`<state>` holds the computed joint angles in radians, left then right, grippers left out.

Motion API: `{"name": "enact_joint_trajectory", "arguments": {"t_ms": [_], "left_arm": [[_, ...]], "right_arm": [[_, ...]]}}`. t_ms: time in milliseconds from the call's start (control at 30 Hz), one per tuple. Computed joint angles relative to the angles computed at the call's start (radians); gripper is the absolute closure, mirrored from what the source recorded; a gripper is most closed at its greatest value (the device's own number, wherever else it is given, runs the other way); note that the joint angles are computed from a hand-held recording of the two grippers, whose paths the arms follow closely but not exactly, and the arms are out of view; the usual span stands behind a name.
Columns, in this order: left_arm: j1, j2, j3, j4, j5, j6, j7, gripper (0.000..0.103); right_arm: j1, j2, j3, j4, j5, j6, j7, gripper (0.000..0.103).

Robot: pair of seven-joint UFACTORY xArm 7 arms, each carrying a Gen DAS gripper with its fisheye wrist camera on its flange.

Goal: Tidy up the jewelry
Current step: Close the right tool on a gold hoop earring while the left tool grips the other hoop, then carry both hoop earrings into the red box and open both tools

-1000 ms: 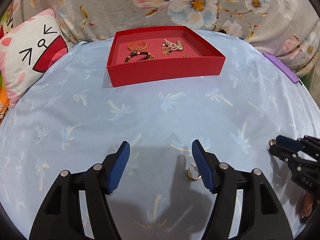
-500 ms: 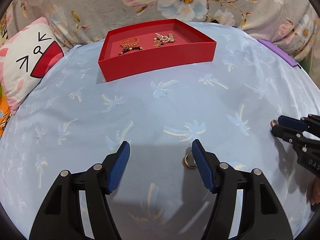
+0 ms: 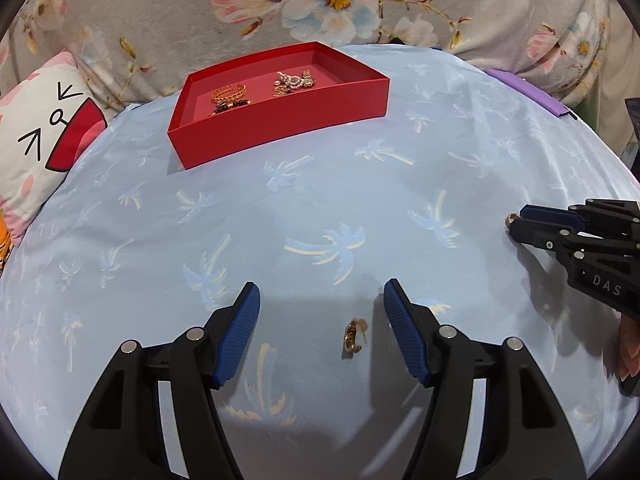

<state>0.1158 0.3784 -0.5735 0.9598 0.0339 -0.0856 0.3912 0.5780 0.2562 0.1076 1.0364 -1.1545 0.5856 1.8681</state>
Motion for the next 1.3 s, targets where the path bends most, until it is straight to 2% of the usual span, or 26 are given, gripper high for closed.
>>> {"name": "enact_joint_trajectory", "arguments": {"t_ms": [133,267,433,533,667,867,967,1300], "left_arm": [[0.077,0.004,-0.082,-0.014,-0.002,0.011,0.02,0.041],[0.11,-0.002,-0.116,-0.036,0.001,0.002,0.032,0.042],[0.186,0.0,-0.198,-0.064,0.021,-0.002,0.055,0.044],[0.219,0.008,-0.232,-0.063,0.029,0.024,0.06,0.054],[0.218,0.016,-0.236,-0.052,-0.004,0.048,0.089,0.063],[0.217,0.015,-0.24,-0.052,-0.05,0.045,0.133,0.08],[0.218,0.016,-0.242,-0.053,-0.062,0.041,0.145,0.085],[0.238,0.017,-0.266,-0.064,-0.049,0.028,0.145,0.086]], "right_arm": [[0.0,-0.001,-0.001,-0.001,0.0,-0.001,0.001,0.086],[-0.001,-0.002,-0.001,-0.002,-0.001,-0.009,0.006,0.086],[-0.005,-0.005,-0.001,-0.007,-0.005,-0.016,0.01,0.086],[-0.006,-0.005,-0.001,-0.008,-0.005,-0.019,0.012,0.086],[-0.007,-0.006,-0.002,-0.009,-0.006,-0.021,0.012,0.086],[-0.007,-0.007,-0.002,-0.011,-0.009,-0.024,0.017,0.086],[-0.007,-0.007,-0.001,-0.012,-0.009,-0.026,0.02,0.086],[-0.009,-0.017,-0.002,-0.022,-0.029,-0.026,0.048,0.086]]}}
